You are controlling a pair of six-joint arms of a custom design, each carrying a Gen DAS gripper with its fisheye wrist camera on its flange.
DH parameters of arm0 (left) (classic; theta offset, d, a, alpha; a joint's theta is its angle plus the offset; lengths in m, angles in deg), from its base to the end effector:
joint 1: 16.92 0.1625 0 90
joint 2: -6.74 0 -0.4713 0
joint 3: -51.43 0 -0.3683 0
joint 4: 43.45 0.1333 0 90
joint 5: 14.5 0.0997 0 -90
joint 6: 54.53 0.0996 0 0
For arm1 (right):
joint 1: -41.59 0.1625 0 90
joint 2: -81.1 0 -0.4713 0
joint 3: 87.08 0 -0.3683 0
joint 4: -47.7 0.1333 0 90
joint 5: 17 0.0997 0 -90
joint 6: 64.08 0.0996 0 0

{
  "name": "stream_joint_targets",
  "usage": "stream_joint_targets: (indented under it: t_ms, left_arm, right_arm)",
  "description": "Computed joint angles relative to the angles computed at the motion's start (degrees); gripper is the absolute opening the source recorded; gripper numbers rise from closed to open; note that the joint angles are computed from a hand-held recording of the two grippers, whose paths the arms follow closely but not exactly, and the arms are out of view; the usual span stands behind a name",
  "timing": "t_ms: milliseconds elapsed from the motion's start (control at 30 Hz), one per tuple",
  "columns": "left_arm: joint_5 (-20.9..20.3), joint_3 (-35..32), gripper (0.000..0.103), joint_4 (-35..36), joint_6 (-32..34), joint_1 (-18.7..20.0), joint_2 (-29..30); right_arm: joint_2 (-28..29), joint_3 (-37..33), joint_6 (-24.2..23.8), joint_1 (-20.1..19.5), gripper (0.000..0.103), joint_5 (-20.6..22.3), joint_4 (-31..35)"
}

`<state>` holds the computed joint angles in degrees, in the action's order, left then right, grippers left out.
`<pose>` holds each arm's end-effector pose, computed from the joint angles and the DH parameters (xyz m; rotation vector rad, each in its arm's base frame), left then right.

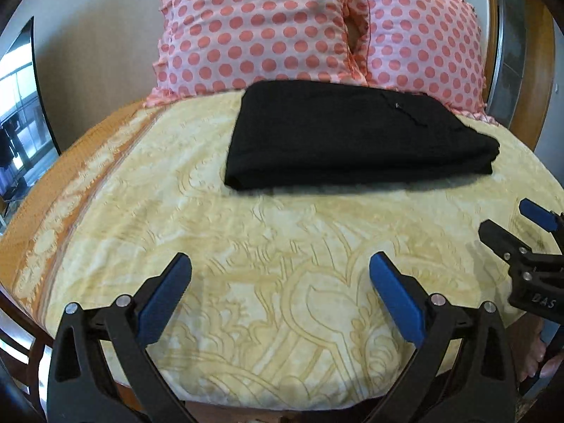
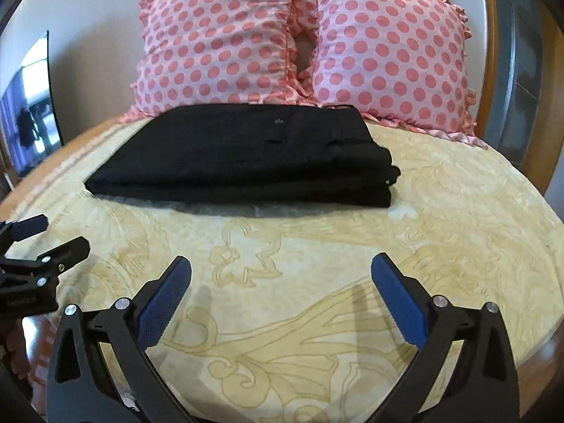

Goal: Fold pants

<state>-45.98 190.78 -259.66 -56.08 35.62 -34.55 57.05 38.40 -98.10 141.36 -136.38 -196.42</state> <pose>-0.0791 -0.4621 0.1100 0.3781 2.1532 -0.9166 0.1658 -0.4655 0.0203 0.5773 -2.2327 0.9813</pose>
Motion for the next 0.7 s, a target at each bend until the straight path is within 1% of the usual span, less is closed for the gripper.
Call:
stream_joint_targets:
  t_ms: [33,67,100,133,200,267,400,700]
  left_arm:
    - [0.55,0.38,0.101,-0.93,-0.31,-0.4,0.31]
    - [0.61,0.5,0.101,-4.25,1.42,-0.35,1.55]
    - [0.68,0.8,0.101,-9.01,3.88,-0.43,3.14]
    - [0.52,0.9,0.101,-11.36,5.21,-0.38,3.85]
    - [0.27,1.15,0.101,-16.75,8.23,-0.41,5.65]
    - [0.13,1.25,0.101,-19.14,9.57,-0.41,6.42]
    - [-0.01,1.11,0.101,-19.77,10.12,-0.34,6.52]
    - [-0.02,1.18,0.101,-19.95,10.15,-0.34,6.6]
  right_arm:
    - [0.3,0.33,0.92,-0.29,0.102,0.63,-0.44]
    - [0.32,1.19,2.37,-0.98,0.102,2.04,-1.26]
    - [0.92,1.46,2.3,-1.41,0.102,3.15,-3.35]
    - [1.86,1.23,0.91,-1.21,0.102,2.83,-5.15]
    - [2.41,1.48,0.49,-1.7,0.102,4.02,-6.91]
    - [2.75,1.63,-0.04,-1.92,0.102,4.64,-7.94]
    - [2.99,1.72,-0.4,-2.05,0.102,5.11,-8.81]
    - [2.94,1.61,-0.25,-1.97,0.102,4.96,-8.52]
